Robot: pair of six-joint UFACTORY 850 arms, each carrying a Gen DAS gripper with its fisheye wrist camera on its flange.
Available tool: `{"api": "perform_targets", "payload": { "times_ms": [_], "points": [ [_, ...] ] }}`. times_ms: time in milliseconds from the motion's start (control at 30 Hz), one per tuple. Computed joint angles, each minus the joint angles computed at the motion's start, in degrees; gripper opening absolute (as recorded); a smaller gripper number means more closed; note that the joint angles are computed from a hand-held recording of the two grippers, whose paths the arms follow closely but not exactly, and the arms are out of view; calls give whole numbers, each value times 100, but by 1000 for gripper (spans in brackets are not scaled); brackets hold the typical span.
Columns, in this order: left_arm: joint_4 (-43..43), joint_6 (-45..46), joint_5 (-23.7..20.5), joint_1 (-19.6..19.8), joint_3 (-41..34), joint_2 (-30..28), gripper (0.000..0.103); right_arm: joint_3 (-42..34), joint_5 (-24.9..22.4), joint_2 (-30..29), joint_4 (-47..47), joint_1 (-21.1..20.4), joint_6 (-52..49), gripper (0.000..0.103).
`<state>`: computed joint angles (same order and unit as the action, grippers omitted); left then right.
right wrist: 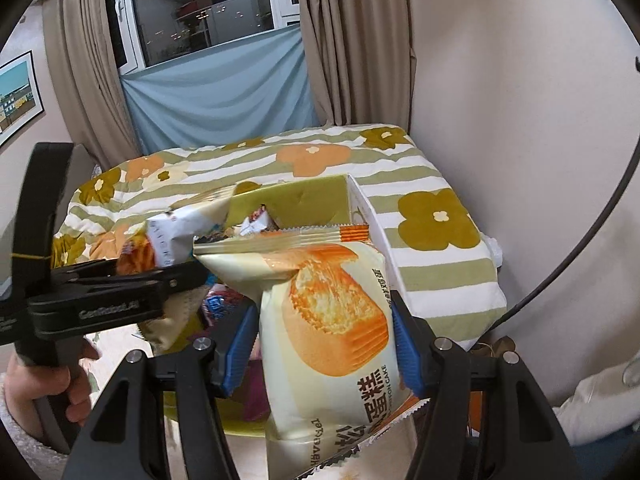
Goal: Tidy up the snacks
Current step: 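Carry both bags over the yellow-green box and open both grippers to drop them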
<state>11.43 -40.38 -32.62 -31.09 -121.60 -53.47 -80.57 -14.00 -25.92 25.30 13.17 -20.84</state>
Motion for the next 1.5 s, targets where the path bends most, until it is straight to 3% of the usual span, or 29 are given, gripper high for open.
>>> {"api": "perform_targets", "payload": {
  "times_ms": [33,433,833,900,967,1033,1133,1233,1400,1500],
  "points": [
    [124,-168,10,-18,8,-2,97,-32,-38,-41,270,-46,-309,57],
    [1590,-2139,327,-170,1840,1191,97,-167,-531,-202,2272,-254,-2639,57],
    [1892,-2768,220,-230,2550,1617,97,-728,-1046,-724,1335,-280,-1526,59],
    [1948,-2828,203,-252,2629,1661,97,-738,-1030,-750,1160,-267,-1324,62],
    [2062,-2948,208,-269,2757,1745,97,-672,-921,-717,1121,-256,-1292,79],
    [2158,-3091,251,-278,2920,1850,97,-555,-785,-647,1184,-258,-1370,88],
    [2273,-3264,323,-290,3100,1957,97,-305,-543,-494,1626,-271,-1847,89],
    [2319,-3334,382,-296,3223,2034,97,-107,-413,-361,1963,-269,-2261,100],
    [2559,-3482,400,-316,3363,2168,97,60,-248,-176,2210,-210,-2633,100],
    [2865,-3738,400,-336,3559,2371,97,156,-266,-24,2881,-192,-3365,100]
  ]
}}
